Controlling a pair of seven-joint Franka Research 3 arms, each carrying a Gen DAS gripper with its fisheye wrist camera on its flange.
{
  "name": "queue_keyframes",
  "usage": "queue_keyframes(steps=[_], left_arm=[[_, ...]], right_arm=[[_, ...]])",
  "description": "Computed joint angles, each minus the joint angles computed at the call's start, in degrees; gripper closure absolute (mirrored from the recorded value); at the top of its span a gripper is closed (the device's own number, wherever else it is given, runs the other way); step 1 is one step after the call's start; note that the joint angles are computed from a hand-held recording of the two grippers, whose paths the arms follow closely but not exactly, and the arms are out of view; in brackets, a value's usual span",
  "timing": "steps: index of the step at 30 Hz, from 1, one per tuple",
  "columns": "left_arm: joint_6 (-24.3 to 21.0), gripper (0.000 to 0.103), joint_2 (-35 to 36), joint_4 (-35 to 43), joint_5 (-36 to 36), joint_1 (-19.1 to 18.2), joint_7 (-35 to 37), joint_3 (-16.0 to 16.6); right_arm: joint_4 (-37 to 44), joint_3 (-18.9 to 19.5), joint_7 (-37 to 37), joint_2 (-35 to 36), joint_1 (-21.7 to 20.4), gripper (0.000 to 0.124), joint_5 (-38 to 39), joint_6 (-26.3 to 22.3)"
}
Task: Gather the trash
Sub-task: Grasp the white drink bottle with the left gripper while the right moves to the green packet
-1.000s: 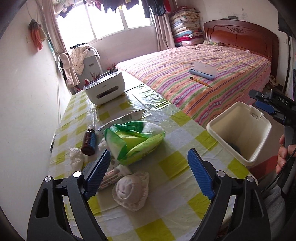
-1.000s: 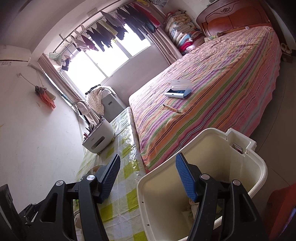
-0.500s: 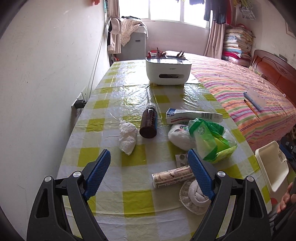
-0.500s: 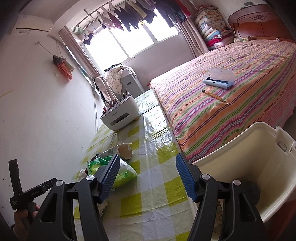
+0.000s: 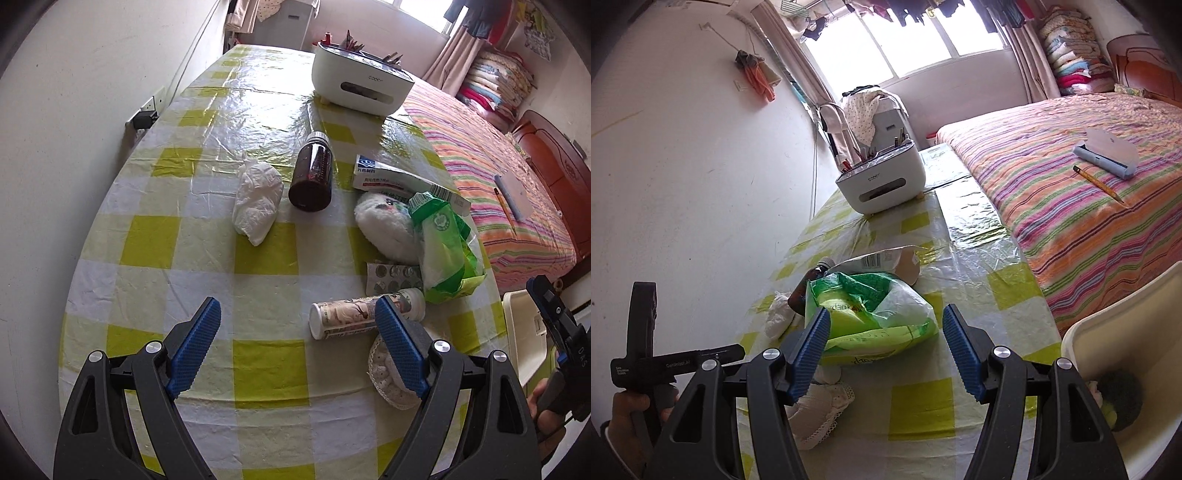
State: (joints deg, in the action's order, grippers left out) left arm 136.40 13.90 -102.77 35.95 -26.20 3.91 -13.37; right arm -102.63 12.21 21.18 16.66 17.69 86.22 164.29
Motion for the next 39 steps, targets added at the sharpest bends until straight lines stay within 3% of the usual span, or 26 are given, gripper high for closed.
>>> queue_keyframes(steps=[2, 9, 11, 14, 17, 20, 22, 23, 33, 39], left_arm=[[2.91, 0.019, 0.32, -0.1, -0.26, 0.69, 3.03, -0.21], [11.52, 0.02, 3.79, 2.42, -6.25, 3.14, 26.15, -1.97], [11.7, 0.02, 5.16, 3.64, -8.46, 3.2, 33.0, -2.54], [8.34, 0.021, 8.26, 7.39, -11.04, 2.19, 40.51, -2.65], [4.48, 0.023, 10.89, 10.97, -12.5, 0.76, 42.61, -1.6], [4.96, 0.028, 11.55, 11.56, -14.1, 0.55, 41.28, -0.6], [4.33, 0.044, 12.33, 12.69, -16.17, 0.92, 40.58, -0.63], [4.04, 0.046, 12.66, 13.1, -17.03, 1.0, 40.1, -0.61], [2.52, 0.048, 12.29, 11.88, -20.39, 1.56, 38.23, -0.88], [0.41, 0.059, 12.79, 12.88, -22.69, 1.28, 37.69, -1.78]], right_arm=[[0.07, 0.14, 0.71, 0.25, 0.32, 0.062, -1.16, -0.49], [-0.3, 0.26, 8.13, 0.88, -0.58, 0.062, -6.0, -2.97], [-0.69, 0.41, 7.65, 0.58, -0.98, 0.062, -5.01, -2.67], [-0.88, 0.38, 7.21, 0.32, -1.2, 0.062, -4.18, -2.48], [-1.3, 0.23, 6.65, -0.13, -1.39, 0.062, -3.29, -2.88], [-1.62, 0.07, 5.22, -0.53, -1.42, 0.062, -1.92, -3.05], [-1.83, -0.16, 4.76, -0.76, -1.35, 0.062, -1.5, -3.22], [-1.96, -0.26, 4.53, -0.86, -1.35, 0.062, -1.22, -3.32], [-2.38, -1.1, 3.79, -1.32, -1.26, 0.062, 0.5, -3.87], [-2.29, -1.05, 3.83, -1.14, -0.89, 0.062, -0.08, -3.54]])
